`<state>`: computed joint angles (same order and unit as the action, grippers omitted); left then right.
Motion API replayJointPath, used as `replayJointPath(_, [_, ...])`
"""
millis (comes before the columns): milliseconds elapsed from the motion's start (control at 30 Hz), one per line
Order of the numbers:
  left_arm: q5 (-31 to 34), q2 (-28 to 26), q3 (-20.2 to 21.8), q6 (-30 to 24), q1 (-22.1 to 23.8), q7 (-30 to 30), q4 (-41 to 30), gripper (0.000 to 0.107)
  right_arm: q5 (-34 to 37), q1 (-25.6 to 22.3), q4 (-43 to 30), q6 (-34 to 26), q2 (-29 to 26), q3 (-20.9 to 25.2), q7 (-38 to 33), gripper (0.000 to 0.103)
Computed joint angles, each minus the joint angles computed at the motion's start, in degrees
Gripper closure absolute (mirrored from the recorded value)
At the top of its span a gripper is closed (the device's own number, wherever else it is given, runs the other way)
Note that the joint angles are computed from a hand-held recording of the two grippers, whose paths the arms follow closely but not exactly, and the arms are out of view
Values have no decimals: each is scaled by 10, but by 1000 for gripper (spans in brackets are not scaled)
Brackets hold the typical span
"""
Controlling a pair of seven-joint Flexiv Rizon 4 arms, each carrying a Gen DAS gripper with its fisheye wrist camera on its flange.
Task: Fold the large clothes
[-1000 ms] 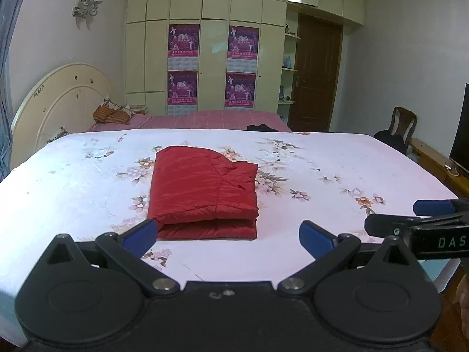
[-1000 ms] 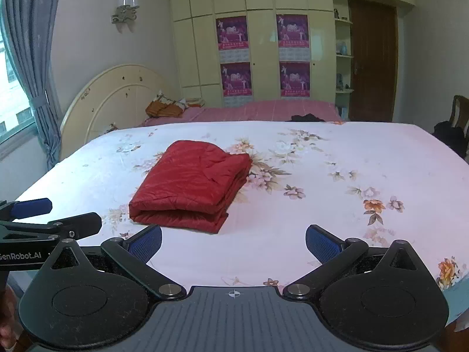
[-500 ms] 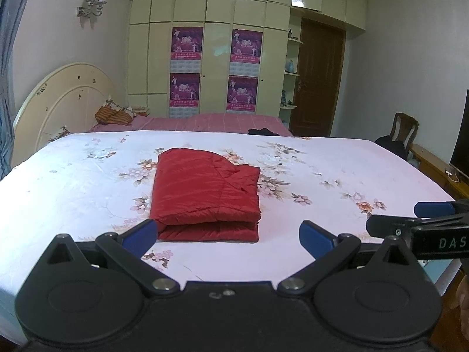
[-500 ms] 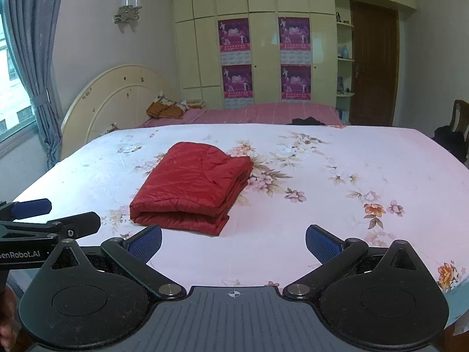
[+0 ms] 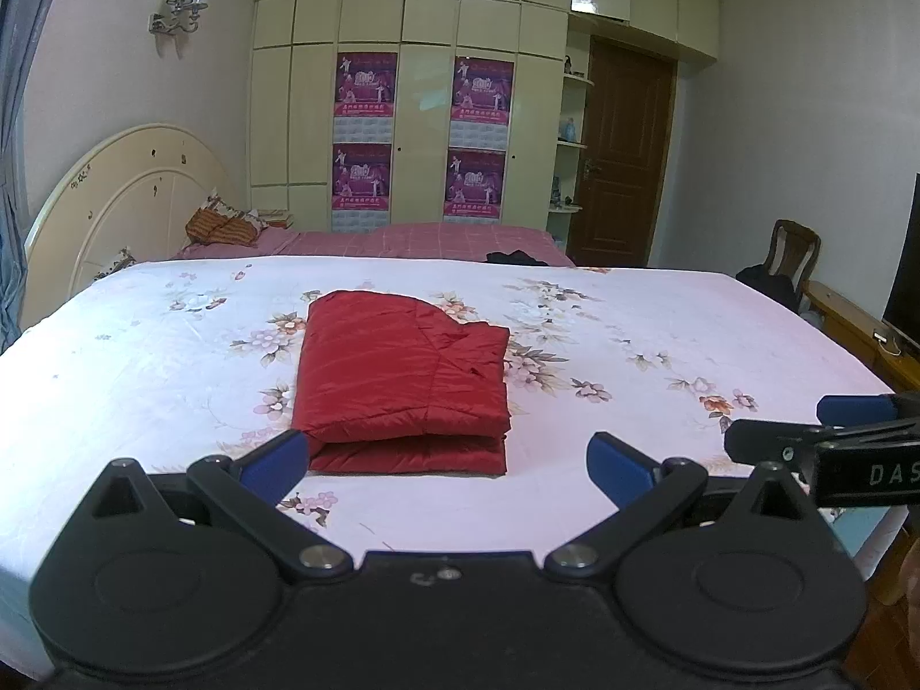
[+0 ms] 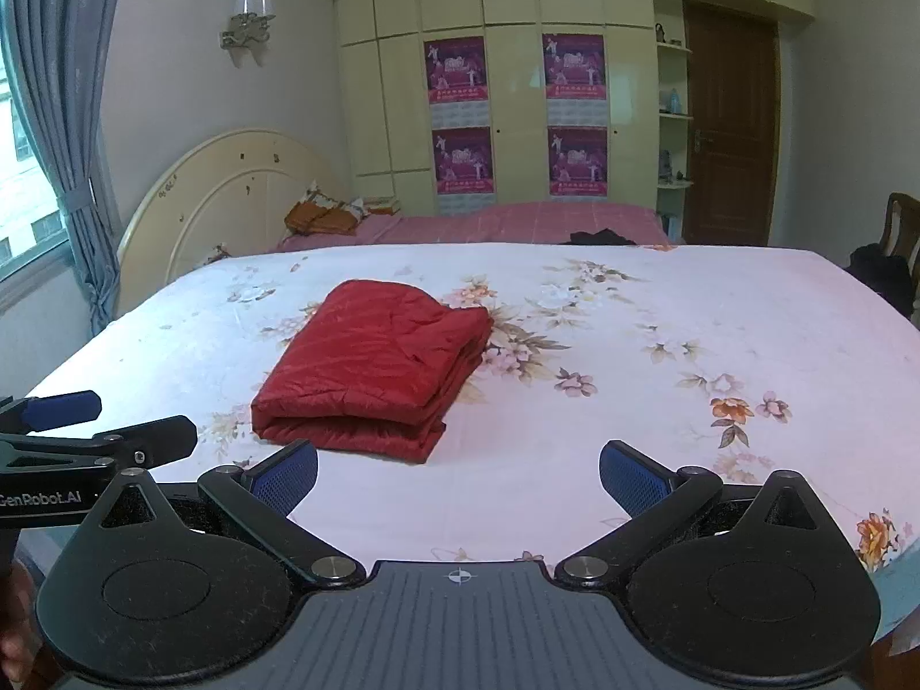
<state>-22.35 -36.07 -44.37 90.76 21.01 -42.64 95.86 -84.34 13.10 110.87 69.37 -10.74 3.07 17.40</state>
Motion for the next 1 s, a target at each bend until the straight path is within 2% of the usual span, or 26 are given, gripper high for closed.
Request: replayJointPath(1000, [-1, -8, -12, -3, 7, 10, -3, 4, 4, -4, 3, 5, 4, 0, -8, 0])
